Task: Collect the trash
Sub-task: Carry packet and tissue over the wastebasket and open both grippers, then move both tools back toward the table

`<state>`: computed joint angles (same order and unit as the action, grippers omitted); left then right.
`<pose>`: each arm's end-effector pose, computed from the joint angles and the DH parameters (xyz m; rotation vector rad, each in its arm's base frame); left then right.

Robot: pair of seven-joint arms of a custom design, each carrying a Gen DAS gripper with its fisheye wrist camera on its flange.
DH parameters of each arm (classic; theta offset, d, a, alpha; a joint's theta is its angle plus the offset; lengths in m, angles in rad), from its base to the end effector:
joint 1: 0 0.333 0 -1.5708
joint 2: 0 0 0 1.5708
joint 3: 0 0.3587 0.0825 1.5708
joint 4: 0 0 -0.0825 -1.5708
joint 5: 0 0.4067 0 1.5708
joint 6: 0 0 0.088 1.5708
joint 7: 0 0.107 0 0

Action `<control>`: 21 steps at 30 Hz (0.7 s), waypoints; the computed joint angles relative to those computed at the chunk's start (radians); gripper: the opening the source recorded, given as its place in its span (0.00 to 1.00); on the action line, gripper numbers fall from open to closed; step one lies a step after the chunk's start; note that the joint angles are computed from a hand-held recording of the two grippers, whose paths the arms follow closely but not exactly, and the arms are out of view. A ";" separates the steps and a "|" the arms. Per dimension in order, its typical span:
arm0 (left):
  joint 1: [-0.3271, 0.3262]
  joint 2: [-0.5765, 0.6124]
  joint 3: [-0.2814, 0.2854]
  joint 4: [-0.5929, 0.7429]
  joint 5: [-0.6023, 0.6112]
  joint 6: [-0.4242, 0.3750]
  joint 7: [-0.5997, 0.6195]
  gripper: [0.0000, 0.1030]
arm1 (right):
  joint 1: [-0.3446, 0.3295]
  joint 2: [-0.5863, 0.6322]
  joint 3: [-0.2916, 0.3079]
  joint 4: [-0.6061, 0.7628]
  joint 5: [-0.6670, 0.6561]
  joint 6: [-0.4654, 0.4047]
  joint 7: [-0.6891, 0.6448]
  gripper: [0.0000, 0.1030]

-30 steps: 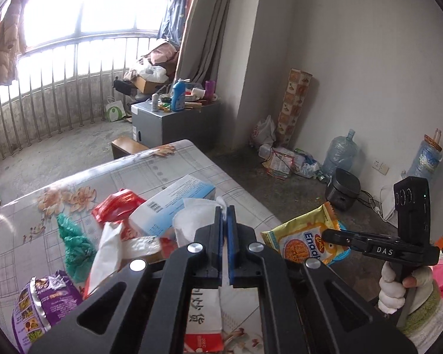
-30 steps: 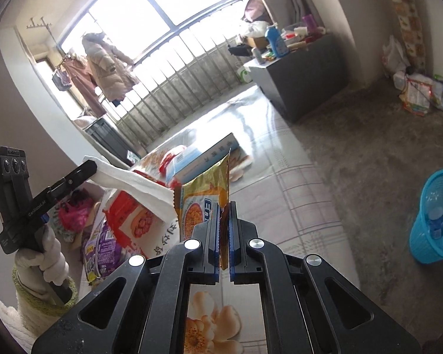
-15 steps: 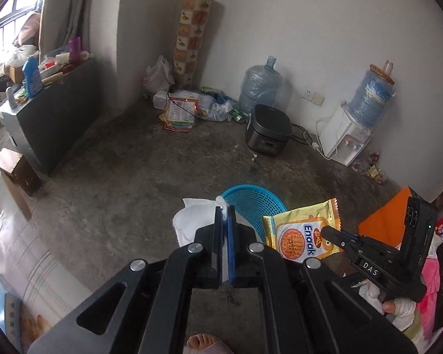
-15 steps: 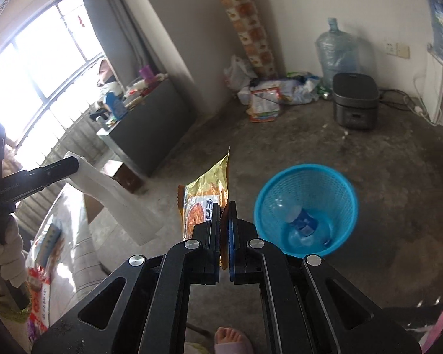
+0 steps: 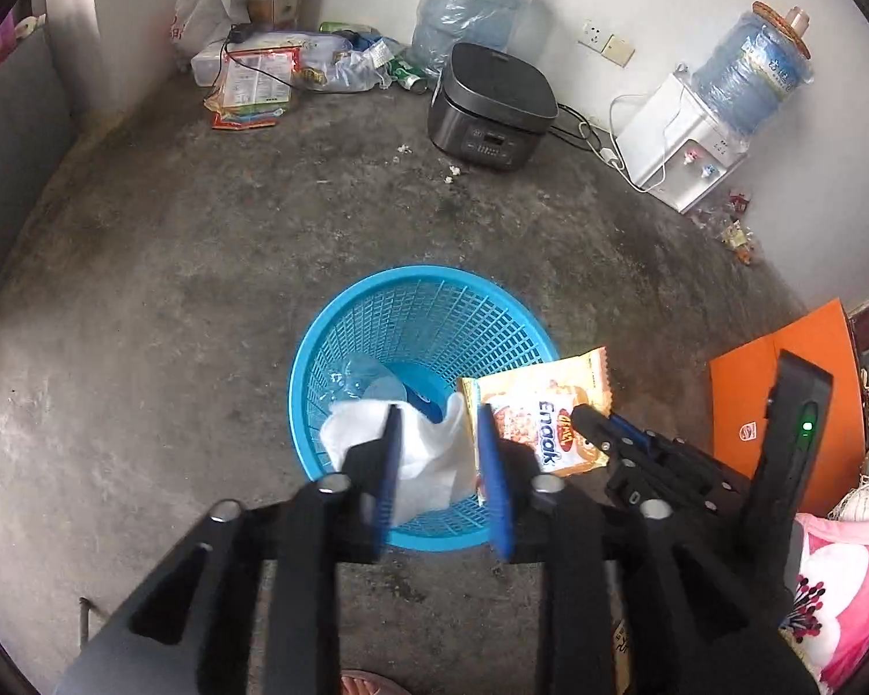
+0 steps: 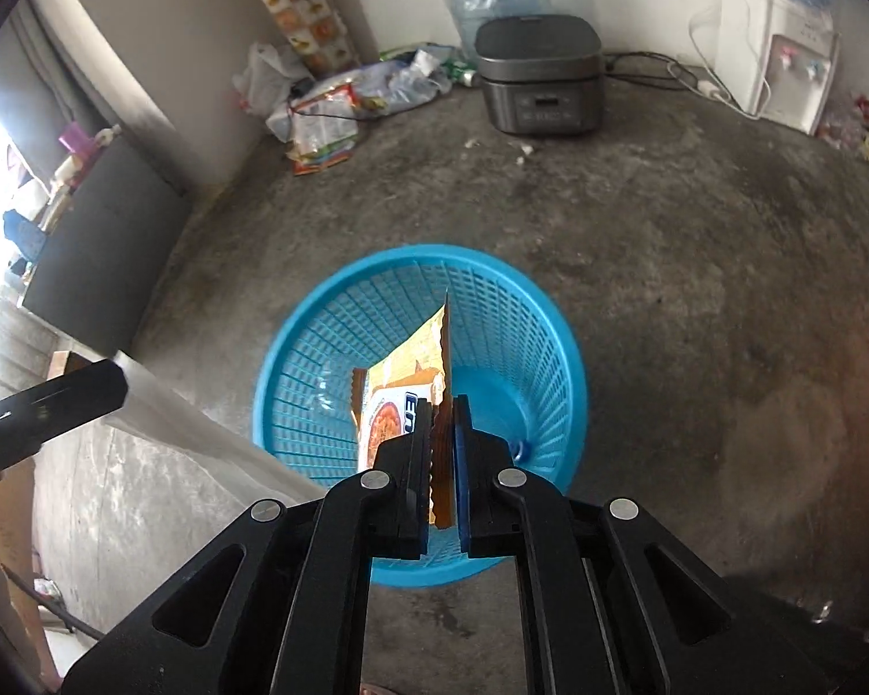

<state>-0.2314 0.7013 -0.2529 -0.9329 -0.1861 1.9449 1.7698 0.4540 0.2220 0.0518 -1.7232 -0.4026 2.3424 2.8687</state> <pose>0.7549 -0.3180 0.5488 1.4500 -2.6159 0.7103 0.6090 0.3268 0.5294 -1.2881 2.3589 -0.3862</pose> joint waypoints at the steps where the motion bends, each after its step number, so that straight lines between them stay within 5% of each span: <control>1: 0.001 -0.009 -0.004 -0.025 -0.008 0.035 0.001 0.43 | -0.004 0.001 -0.001 -0.006 0.008 0.000 -0.003 0.13; 4: 0.008 -0.018 -0.018 -0.039 -0.035 0.074 0.006 0.50 | -0.001 -0.015 -0.005 -0.031 -0.005 0.003 0.025 0.29; 10: 0.034 -0.103 -0.024 -0.117 -0.074 0.191 0.013 0.56 | 0.005 -0.055 0.000 -0.044 -0.078 0.020 0.071 0.37; 14: 0.089 -0.254 -0.049 -0.281 -0.160 0.327 0.076 0.62 | 0.018 -0.089 0.009 -0.034 -0.182 0.024 0.115 0.49; 17: 0.131 -0.385 -0.055 -0.402 -0.250 0.401 0.143 0.71 | 0.035 -0.117 0.026 -0.012 -0.288 -0.001 0.145 0.67; 21: 0.167 -0.567 -0.016 -0.540 -0.376 0.451 0.189 0.75 | 0.063 -0.138 0.061 0.046 -0.416 -0.055 0.140 0.86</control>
<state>-0.0648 0.1339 -0.2688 -1.4729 -0.5619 2.3959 1.9590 0.5168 0.0844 0.1123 -1.6768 -0.8183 2.2874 3.0090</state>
